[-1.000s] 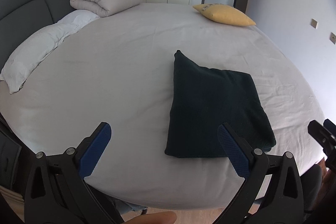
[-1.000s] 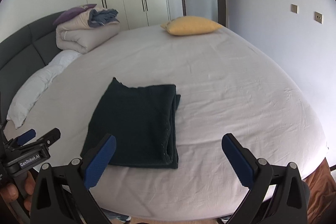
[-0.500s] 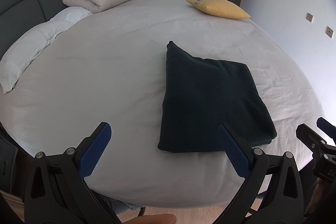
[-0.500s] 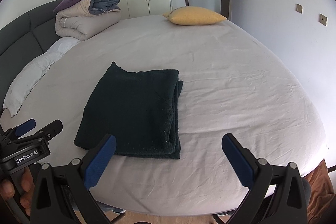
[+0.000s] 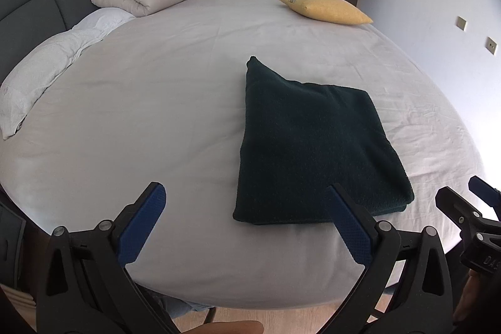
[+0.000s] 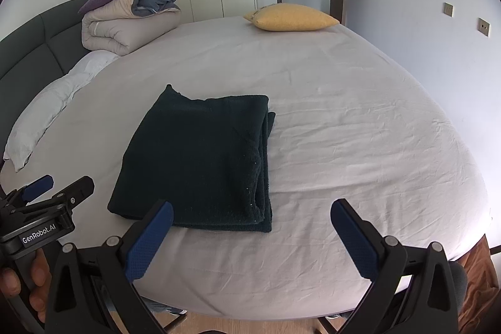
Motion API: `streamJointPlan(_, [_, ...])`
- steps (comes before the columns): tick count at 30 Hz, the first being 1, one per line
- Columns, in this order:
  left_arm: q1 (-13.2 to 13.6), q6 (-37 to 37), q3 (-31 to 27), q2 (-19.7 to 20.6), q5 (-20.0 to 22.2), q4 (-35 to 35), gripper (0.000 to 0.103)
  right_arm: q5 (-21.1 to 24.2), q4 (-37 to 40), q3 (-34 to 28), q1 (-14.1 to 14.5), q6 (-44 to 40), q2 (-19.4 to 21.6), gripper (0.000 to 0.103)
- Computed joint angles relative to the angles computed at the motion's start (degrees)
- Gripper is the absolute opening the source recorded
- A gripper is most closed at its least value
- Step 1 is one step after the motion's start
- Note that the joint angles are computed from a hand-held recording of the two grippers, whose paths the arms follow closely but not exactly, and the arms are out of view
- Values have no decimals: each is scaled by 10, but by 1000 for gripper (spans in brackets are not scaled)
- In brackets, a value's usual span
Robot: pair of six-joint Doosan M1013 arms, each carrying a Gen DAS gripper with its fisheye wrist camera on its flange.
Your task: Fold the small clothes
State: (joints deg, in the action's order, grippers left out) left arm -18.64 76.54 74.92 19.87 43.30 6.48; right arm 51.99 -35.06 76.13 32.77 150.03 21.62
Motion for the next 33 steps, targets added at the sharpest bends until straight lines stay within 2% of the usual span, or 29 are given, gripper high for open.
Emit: streamJointPlan(33, [1, 2, -3, 3, 2, -1, 103, 3, 8, -2, 2, 1, 2, 103])
